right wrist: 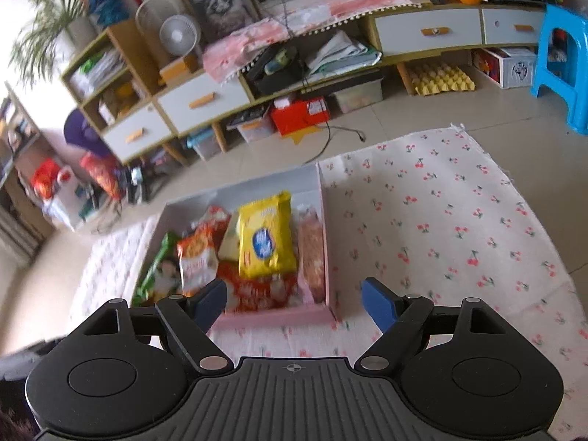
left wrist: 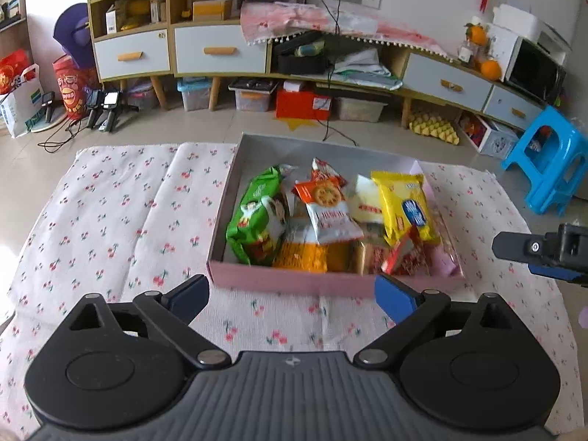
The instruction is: Organize snacks
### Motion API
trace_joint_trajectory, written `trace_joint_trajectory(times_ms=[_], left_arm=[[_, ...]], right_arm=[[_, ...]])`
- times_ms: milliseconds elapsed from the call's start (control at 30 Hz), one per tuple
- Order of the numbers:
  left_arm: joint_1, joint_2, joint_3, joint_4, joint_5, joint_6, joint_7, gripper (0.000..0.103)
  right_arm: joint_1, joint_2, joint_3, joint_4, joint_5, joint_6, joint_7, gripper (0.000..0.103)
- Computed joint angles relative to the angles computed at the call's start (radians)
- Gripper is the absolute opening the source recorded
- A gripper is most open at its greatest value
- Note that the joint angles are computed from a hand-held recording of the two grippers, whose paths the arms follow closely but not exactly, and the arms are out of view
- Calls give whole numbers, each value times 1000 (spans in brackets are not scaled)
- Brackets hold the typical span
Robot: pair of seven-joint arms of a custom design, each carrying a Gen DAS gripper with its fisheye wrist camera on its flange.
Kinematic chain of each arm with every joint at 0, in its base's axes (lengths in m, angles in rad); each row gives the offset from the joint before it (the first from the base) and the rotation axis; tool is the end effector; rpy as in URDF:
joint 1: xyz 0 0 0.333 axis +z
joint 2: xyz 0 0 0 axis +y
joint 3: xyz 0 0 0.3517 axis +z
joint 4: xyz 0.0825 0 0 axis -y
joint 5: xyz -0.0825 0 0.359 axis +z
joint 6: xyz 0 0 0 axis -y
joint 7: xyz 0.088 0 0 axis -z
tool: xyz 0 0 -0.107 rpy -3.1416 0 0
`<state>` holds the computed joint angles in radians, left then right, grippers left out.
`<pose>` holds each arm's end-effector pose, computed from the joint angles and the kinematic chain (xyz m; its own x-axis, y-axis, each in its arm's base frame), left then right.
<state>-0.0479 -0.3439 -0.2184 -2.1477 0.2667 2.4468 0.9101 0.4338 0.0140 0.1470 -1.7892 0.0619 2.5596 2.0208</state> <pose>0.4438 -0.1390 0.6521 0.2016 -0.9761 0.0808 -0.7446 -0.2064 -0.6348 0.4968 0.3241 0.6637 0.2053 -0.9125 -0.3539 -0.8064 0.0472 -0.5895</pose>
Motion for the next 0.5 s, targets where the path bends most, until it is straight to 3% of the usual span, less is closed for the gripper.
trace_joint_trajectory(times_ms=[333, 500], left_arm=[[-13, -74, -53, -10, 41, -158, -38, 102], [-36, -91, -40, -24, 12, -192, -46, 102]], right_arm=[[21, -109, 22, -58, -20, -108, -65, 88], [23, -144, 31, -100, -29, -121, -46, 88]])
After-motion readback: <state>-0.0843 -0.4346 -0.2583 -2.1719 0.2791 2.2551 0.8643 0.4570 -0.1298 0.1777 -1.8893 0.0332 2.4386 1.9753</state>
